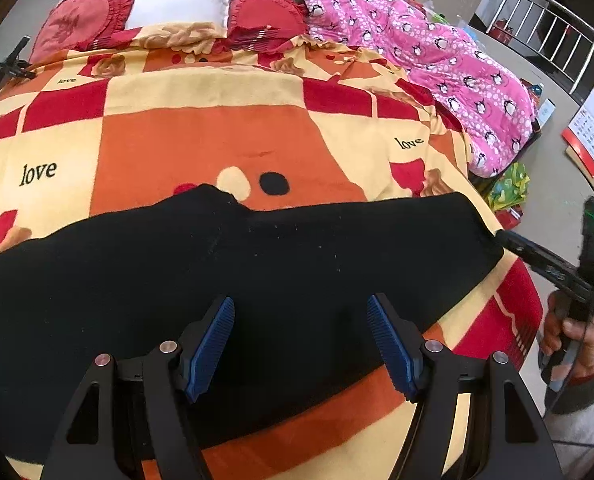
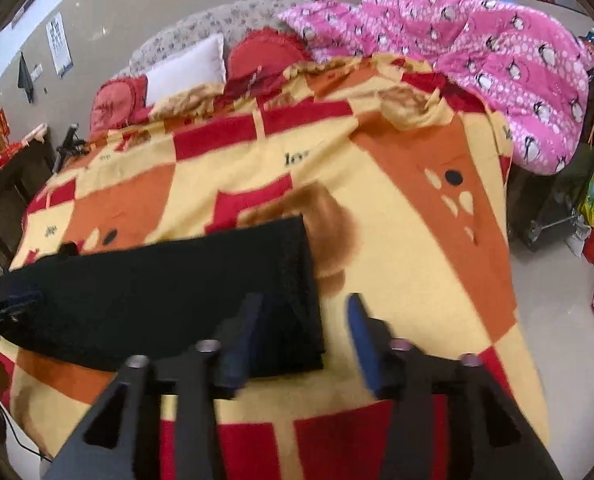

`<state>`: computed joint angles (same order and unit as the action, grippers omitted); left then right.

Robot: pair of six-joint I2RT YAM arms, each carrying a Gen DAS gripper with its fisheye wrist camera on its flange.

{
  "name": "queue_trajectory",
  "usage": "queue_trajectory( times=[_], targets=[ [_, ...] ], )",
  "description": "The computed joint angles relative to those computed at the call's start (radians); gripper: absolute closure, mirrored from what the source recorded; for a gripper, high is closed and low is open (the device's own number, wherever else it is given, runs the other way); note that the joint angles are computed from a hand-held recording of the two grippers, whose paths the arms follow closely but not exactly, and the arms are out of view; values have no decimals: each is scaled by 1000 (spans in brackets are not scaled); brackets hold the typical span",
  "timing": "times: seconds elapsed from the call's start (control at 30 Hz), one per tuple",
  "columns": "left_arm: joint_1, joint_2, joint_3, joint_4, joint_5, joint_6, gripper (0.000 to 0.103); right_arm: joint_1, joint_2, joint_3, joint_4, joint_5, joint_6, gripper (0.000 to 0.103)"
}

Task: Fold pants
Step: 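Grasp the folded black garment with the right gripper, fold it over, then release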

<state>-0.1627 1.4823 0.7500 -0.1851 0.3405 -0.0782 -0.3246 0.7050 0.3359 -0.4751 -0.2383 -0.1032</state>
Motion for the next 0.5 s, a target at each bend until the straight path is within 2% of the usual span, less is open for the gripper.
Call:
queue_trajectory(
  times=[0.03,0.17,0.3,0.43,0.5],
  targets=[
    [-6,-6,-3,3,-11,-6,34,-17,-25,3,-15,-28,0,41],
    [-34,-26,-23,20,-67,-12,34,-35,-69,9,-45,-150,34,36],
    [-55,-35,-37,21,-91,-21,34,103,-62,-11,-10,-95,107,30],
    [-67,-31,-40,24,-116,-32,34,226,0,-36,61,-53,154,30],
    [-70,-29,-40,25,-124,-33,34,253,54,-46,103,-50,157,25]
  ],
)
